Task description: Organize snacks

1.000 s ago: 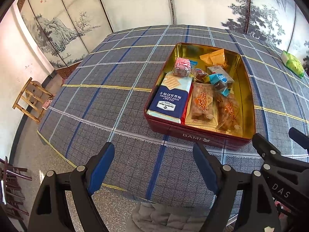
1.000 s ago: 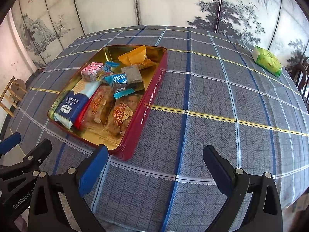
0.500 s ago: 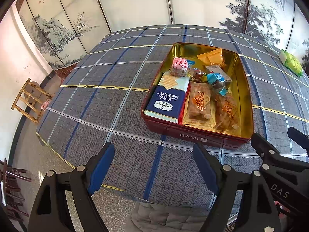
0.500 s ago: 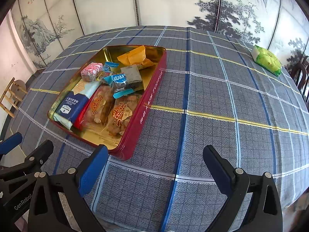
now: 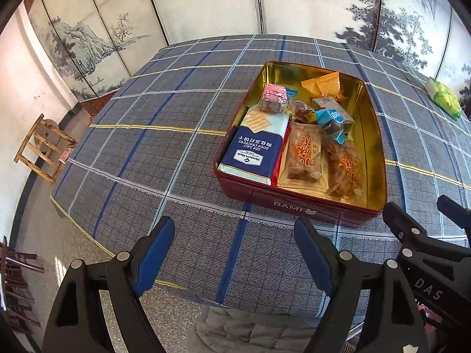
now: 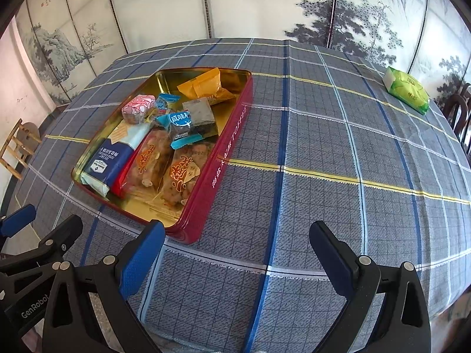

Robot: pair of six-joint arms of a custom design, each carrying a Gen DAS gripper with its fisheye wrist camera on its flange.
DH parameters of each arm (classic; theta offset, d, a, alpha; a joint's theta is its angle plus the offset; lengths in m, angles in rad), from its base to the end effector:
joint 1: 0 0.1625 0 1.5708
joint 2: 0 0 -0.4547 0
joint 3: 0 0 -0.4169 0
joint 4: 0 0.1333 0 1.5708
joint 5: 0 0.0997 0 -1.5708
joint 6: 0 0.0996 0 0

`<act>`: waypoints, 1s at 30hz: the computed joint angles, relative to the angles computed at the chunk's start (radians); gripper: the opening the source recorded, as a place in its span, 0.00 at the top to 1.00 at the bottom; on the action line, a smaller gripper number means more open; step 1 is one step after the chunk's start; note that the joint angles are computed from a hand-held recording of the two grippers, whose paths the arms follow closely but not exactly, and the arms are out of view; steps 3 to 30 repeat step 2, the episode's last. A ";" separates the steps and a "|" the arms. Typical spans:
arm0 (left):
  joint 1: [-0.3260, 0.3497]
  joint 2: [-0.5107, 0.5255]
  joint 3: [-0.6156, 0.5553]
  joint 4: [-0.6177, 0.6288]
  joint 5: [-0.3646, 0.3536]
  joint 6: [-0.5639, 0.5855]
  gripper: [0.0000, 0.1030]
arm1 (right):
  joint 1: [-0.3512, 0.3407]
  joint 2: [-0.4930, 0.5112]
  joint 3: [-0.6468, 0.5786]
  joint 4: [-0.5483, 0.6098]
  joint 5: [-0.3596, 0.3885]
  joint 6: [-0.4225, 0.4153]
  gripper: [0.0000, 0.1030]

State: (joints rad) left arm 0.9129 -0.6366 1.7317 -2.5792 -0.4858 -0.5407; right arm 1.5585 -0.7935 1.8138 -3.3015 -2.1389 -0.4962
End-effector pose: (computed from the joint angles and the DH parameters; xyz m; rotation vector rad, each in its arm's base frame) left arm -0.2234 -0.6512 0.0072 0.1794 2.1117 -0.6445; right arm 0.0715 -0.6683 0.1327 0.3152 -2.3371 0.6695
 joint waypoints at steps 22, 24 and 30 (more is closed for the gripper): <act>0.000 0.000 0.000 0.002 0.001 0.001 0.22 | -0.001 0.001 -0.001 0.002 0.000 0.001 0.04; 0.000 0.000 0.000 0.002 0.001 0.001 0.22 | -0.001 0.001 -0.001 0.002 0.000 0.001 0.04; 0.000 0.000 0.000 0.002 0.001 0.001 0.22 | -0.001 0.001 -0.001 0.002 0.000 0.001 0.04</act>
